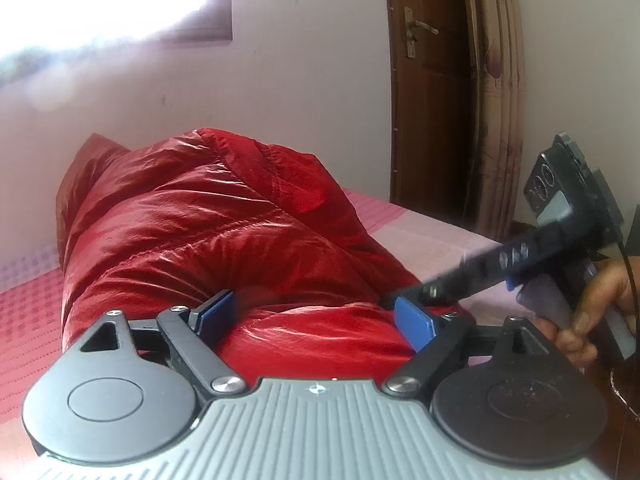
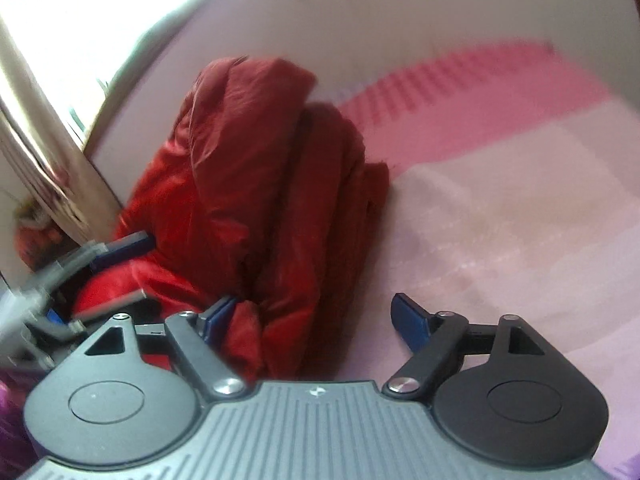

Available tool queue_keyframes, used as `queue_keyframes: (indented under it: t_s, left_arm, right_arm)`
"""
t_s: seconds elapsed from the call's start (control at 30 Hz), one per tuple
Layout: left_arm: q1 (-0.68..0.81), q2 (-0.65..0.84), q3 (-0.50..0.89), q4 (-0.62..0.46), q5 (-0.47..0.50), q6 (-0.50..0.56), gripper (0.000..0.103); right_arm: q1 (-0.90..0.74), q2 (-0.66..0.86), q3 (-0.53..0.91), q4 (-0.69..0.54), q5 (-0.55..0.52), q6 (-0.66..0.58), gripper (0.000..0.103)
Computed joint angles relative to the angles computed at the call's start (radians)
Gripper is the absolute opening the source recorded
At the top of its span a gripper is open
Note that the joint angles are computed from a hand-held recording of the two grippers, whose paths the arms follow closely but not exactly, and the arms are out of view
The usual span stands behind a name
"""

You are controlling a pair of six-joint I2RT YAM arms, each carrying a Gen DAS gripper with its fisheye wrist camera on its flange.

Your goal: Fold large clothes

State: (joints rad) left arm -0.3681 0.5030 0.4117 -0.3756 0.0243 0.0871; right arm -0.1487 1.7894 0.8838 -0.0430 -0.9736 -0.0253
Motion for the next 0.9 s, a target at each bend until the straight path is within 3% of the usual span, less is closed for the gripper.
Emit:
queue_keyframes:
  t_s: [0.07,0.17,0.3,0.47,0.57,0.77,0.83,0.9]
  left_arm:
    - [-0.018,0.008,0.0,0.008,-0.016,-0.009,0.087]
    - [-0.054,0.018,-0.003,0.024,-0.052,-0.021,0.087]
    - [-0.057,0.025,-0.011,0.042,-0.058,-0.024,0.088]
    - [-0.067,0.025,-0.016,0.046,-0.068,-0.028,0.089]
    - [-0.074,0.024,-0.014,0.043,-0.077,-0.035,0.089]
    - [0.067,-0.035,0.053,-0.092,0.097,-0.055,0.092]
    - [0.116,-0.074,0.081,-0.145,0.145,-0.059,0.099]
    - [0.215,-0.093,0.118,-0.201,0.242,-0.043,0.1]
  right_arm:
    - [0.004,0.019,0.002,0.057,-0.039,0.068,0.093]
    - [0.034,0.036,-0.004,0.178,-0.068,0.179,0.096]
    - [0.101,0.065,0.041,0.161,-0.018,0.175,0.1]
    - [0.116,0.11,-0.001,0.304,0.0,0.241,0.102]
    - [0.13,0.089,-0.021,0.311,0.04,0.231,0.101]
    - [0.129,0.088,-0.033,0.335,0.041,0.244,0.101]
    - [0.136,0.075,-0.05,0.349,0.055,0.241,0.101]
    - [0.136,0.066,-0.063,0.359,0.058,0.243,0.101]
